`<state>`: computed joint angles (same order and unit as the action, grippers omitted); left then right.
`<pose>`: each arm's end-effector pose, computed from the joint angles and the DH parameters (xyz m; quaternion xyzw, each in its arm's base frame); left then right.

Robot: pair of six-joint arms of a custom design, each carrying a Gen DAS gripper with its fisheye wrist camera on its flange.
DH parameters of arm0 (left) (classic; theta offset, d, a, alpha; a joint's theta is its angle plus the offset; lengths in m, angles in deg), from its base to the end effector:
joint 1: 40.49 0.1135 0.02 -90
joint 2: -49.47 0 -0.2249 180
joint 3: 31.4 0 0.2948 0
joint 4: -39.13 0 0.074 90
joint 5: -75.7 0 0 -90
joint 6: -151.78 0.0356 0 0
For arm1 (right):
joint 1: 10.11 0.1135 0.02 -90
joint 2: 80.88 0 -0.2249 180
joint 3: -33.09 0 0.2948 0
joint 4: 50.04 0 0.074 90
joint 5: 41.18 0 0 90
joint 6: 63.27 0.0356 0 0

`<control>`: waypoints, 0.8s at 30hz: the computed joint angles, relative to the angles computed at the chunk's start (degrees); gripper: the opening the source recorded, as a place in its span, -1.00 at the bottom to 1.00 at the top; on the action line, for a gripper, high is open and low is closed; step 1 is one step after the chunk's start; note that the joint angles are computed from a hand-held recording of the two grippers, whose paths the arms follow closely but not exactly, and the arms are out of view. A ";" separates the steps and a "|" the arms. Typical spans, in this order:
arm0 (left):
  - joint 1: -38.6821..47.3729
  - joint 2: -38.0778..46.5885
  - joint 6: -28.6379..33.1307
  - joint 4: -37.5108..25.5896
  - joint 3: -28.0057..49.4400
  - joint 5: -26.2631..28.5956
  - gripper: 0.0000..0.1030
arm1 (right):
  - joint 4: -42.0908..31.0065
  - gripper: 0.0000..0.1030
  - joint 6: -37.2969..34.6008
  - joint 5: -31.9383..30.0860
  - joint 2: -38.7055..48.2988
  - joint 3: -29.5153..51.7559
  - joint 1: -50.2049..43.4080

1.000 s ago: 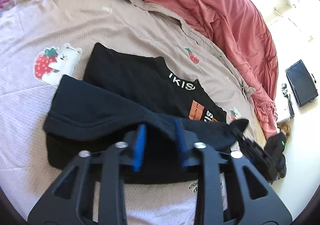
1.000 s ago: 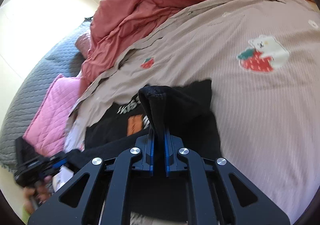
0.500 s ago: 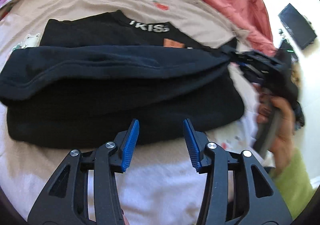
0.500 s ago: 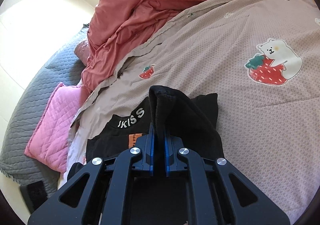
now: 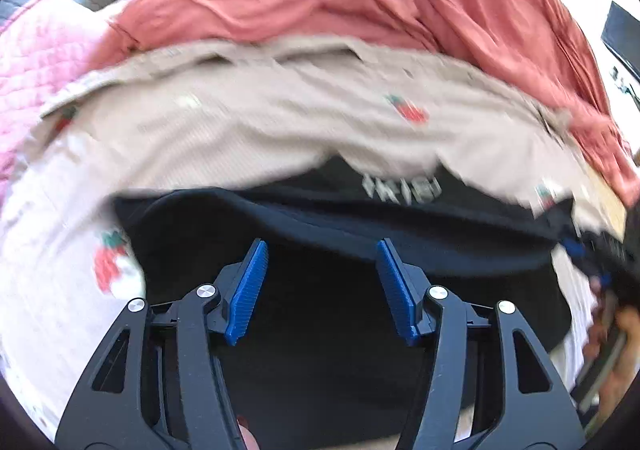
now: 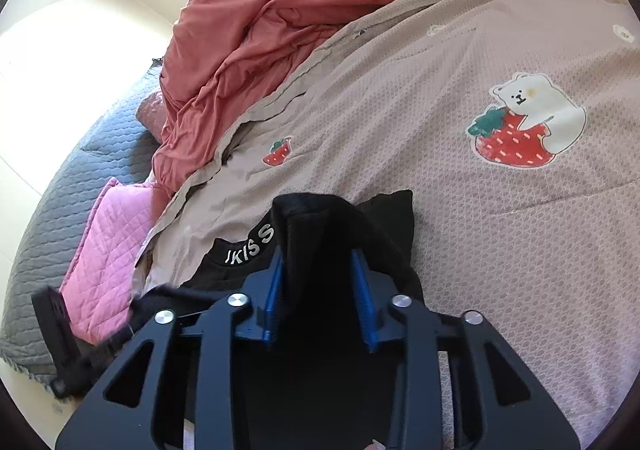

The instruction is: Fold small clothes

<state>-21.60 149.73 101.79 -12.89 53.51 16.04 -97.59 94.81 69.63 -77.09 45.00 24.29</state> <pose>0.3697 0.1075 0.1601 0.2239 0.9210 -0.1303 0.2911 0.1477 0.0858 0.1019 0.3315 0.8288 0.2253 0.3903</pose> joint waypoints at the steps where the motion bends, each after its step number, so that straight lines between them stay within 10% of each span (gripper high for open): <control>1: 0.11 0.88 -1.01 0.24 1.64 0.10 -0.03 | -0.60 -0.20 0.01 0.95 -0.02 0.30 0.44; 12: 8.66 10.91 -0.33 -3.06 11.37 1.26 0.11 | -8.53 0.08 1.65 9.87 -0.99 2.79 2.50; 24: 10.04 27.99 -3.74 -11.68 29.14 -0.17 0.16 | 3.51 0.06 0.36 2.96 25.38 8.04 -0.04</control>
<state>-11.56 177.72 98.05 -24.56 82.65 15.87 -94.08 95.17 72.59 -51.71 53.04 24.25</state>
